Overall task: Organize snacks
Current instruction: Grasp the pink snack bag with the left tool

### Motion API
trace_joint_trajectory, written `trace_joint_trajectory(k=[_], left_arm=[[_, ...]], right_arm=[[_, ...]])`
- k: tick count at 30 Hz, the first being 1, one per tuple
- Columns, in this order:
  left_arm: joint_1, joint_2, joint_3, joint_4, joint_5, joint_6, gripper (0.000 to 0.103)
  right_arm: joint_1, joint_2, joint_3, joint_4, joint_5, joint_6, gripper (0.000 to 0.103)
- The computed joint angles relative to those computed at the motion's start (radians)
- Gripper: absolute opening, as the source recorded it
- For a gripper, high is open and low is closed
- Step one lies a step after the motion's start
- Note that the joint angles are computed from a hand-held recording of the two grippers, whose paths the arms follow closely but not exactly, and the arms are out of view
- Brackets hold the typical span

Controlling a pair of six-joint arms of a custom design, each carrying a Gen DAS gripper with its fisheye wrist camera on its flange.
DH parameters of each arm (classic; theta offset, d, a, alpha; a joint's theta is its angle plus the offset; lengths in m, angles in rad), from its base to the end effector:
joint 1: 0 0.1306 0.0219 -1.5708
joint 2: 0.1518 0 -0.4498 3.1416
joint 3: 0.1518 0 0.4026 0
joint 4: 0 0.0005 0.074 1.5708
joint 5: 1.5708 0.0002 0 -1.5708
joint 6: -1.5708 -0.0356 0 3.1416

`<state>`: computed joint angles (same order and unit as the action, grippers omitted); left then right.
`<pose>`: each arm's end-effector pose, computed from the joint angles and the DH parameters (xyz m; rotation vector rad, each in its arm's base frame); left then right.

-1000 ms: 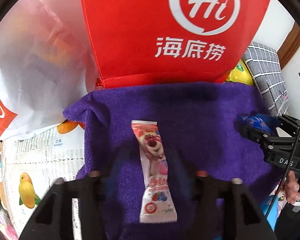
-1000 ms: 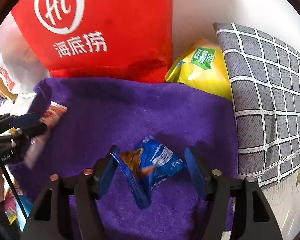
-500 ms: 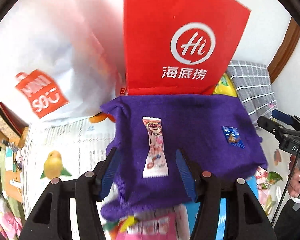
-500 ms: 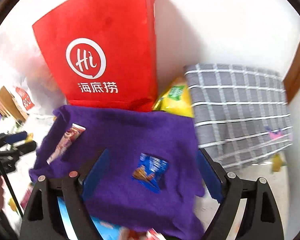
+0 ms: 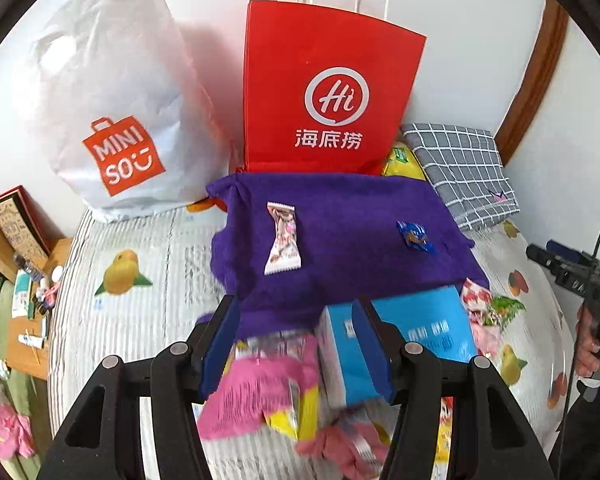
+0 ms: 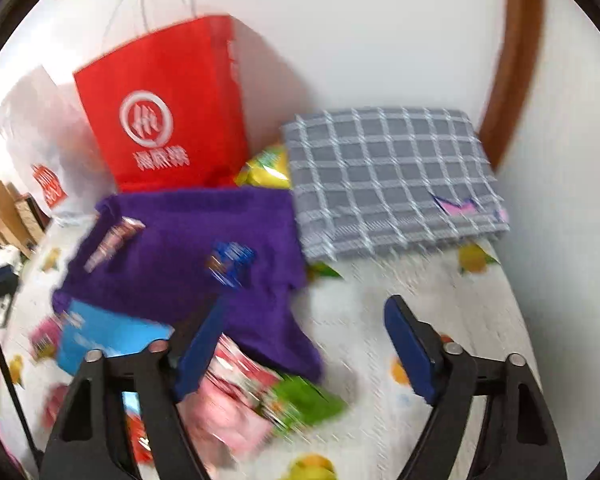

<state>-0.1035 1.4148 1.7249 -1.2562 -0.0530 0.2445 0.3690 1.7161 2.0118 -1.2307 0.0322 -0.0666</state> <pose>0.4650 -0.0469 0.6143 -0.1987 2.5087 -0.0750 0.5636 0.2162 0.5897 -0.3650 2.4839 0.1390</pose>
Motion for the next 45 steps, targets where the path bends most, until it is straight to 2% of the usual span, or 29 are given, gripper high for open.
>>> trace_joint_trajectory(k=[5,10,14,19,20,21,27,30,34,38,45], left_arm=[[-0.019,-0.051,-0.053,-0.011,-0.014,0.036,0.056],[-0.031,-0.102,-0.104,-0.022,-0.054,0.066,0.056],[-0.025,-0.134,-0.140,-0.038,-0.062,0.094,0.056],[-0.014,-0.169,-0.188,-0.044,-0.080,0.120,0.056],[-0.012,-0.173,-0.193,-0.045,-0.080,0.121,0.056],[-0.010,-0.177,-0.200,-0.047,-0.082,0.124,0.056],[0.004,-0.190,-0.235,-0.041,-0.087,0.132,0.056],[0.012,-0.192,-0.248,-0.027,-0.058,0.128,0.056],[0.006,-0.182,-0.251,-0.007,-0.037,0.103,0.063],[0.009,-0.163,-0.238,0.023,-0.010,0.086,0.064],[0.043,-0.073,-0.199,0.060,0.046,0.063,0.068]], right_arm=[[-0.028,-0.080,-0.187,0.069,-0.062,0.012,0.076],[-0.035,-0.120,-0.312,0.153,-0.130,0.036,0.076],[-0.023,-0.108,-0.347,0.167,-0.134,0.046,0.076],[-0.014,-0.074,-0.362,0.169,-0.096,0.045,0.077],[-0.014,-0.077,-0.373,0.186,-0.099,0.046,0.076],[-0.012,-0.084,-0.384,0.204,-0.092,0.048,0.067],[-0.021,-0.139,-0.428,0.237,-0.077,0.034,0.066],[-0.031,-0.183,-0.466,0.257,-0.074,0.025,0.066],[-0.044,-0.235,-0.502,0.264,-0.070,-0.002,0.066],[-0.044,-0.274,-0.528,0.270,-0.073,-0.034,0.066],[-0.023,-0.319,-0.546,0.256,-0.050,-0.050,0.066]])
